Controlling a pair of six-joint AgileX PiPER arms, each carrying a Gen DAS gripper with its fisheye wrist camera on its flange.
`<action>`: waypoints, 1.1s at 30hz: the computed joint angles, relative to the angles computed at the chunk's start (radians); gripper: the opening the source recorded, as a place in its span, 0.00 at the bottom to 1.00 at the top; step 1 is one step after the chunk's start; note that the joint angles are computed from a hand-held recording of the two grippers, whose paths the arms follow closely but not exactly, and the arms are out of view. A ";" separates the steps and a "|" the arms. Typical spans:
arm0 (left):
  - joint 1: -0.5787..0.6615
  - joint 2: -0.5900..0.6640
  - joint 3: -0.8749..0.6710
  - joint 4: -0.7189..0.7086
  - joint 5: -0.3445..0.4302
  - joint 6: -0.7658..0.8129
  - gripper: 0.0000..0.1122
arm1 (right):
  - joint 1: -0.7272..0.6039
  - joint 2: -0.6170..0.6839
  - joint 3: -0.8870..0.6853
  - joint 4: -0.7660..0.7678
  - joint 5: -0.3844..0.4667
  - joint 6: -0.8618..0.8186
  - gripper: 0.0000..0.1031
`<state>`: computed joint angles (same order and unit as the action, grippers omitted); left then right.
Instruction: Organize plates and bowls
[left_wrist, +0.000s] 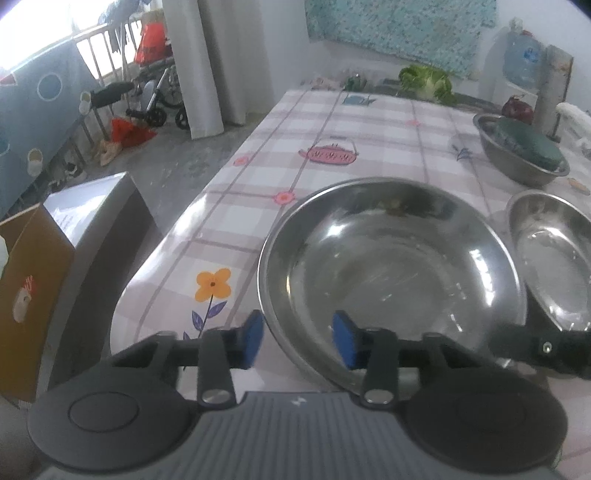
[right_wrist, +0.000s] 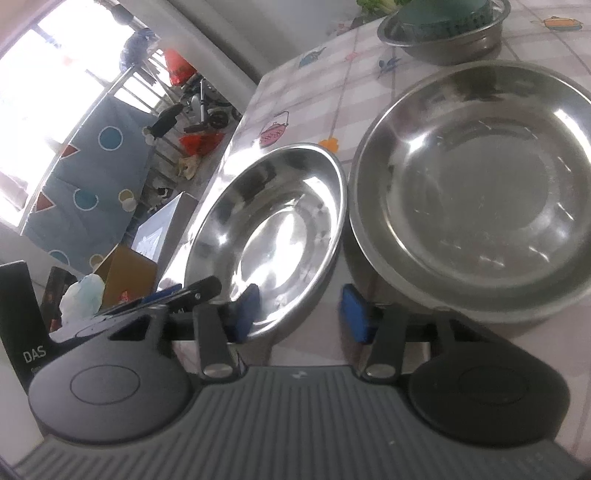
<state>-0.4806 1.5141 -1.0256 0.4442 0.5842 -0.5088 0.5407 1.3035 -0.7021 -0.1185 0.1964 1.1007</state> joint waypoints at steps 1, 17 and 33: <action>0.003 0.003 0.000 -0.002 0.001 0.000 0.31 | 0.001 0.010 -0.009 -0.020 0.003 0.015 0.36; 0.012 -0.005 0.014 -0.029 0.009 0.014 0.20 | -0.023 0.065 -0.047 -0.020 0.023 -0.046 0.15; -0.010 -0.096 0.090 -0.045 0.044 0.008 0.20 | -0.034 0.022 -0.008 0.237 0.026 -0.333 0.16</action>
<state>-0.4904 1.4180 -0.9352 0.3992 0.6278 -0.5004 0.5070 1.3260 -0.7102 0.1185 0.2222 0.7680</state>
